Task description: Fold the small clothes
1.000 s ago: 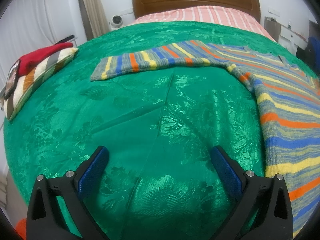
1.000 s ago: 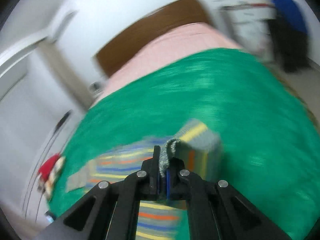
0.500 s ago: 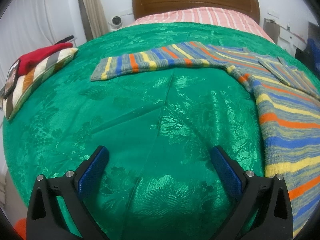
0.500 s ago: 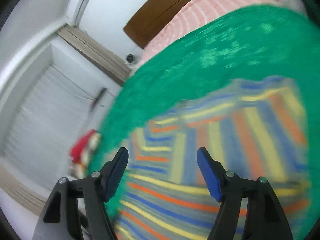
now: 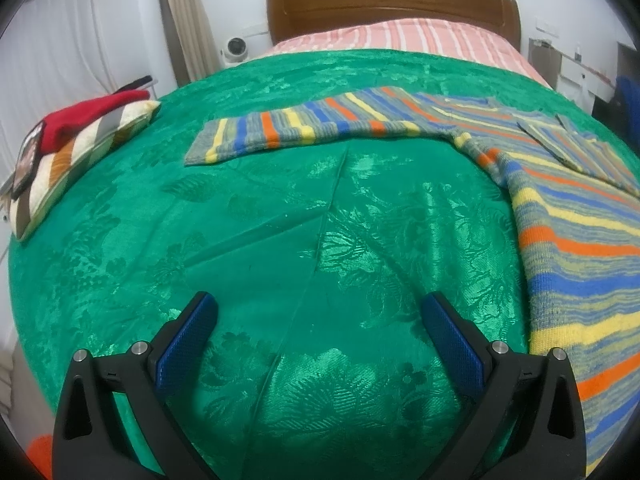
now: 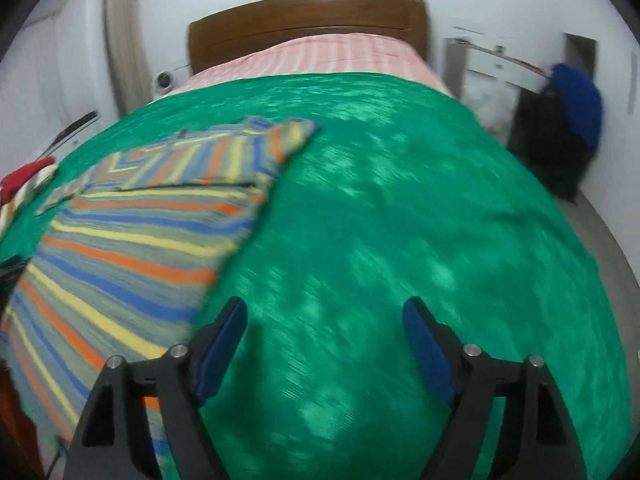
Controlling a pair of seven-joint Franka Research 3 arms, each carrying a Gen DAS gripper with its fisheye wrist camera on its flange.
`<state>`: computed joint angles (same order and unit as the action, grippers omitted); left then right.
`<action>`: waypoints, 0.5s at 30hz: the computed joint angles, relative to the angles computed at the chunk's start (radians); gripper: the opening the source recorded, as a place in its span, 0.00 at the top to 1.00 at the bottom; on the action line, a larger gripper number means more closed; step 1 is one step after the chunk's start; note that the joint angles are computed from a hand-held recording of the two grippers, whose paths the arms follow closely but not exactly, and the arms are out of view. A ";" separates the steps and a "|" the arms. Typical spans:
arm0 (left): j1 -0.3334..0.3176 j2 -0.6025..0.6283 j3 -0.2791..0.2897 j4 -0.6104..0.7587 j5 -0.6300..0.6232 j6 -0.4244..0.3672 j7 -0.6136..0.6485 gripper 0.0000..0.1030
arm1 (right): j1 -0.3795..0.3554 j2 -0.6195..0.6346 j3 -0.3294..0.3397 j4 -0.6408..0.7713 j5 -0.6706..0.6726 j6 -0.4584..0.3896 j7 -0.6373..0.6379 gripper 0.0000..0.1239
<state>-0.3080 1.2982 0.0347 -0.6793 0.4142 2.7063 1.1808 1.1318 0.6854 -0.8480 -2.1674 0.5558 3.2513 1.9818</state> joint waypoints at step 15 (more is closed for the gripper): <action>-0.001 -0.016 0.004 -0.029 0.011 0.015 -0.016 0.01 | -0.049 0.070 0.065 0.054 0.122 0.047 -0.045 0.30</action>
<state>-0.3087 1.2826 0.0384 -0.7087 0.4253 2.7216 1.1651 1.0831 0.7553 -0.7831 -2.1136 0.6781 3.2985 1.9372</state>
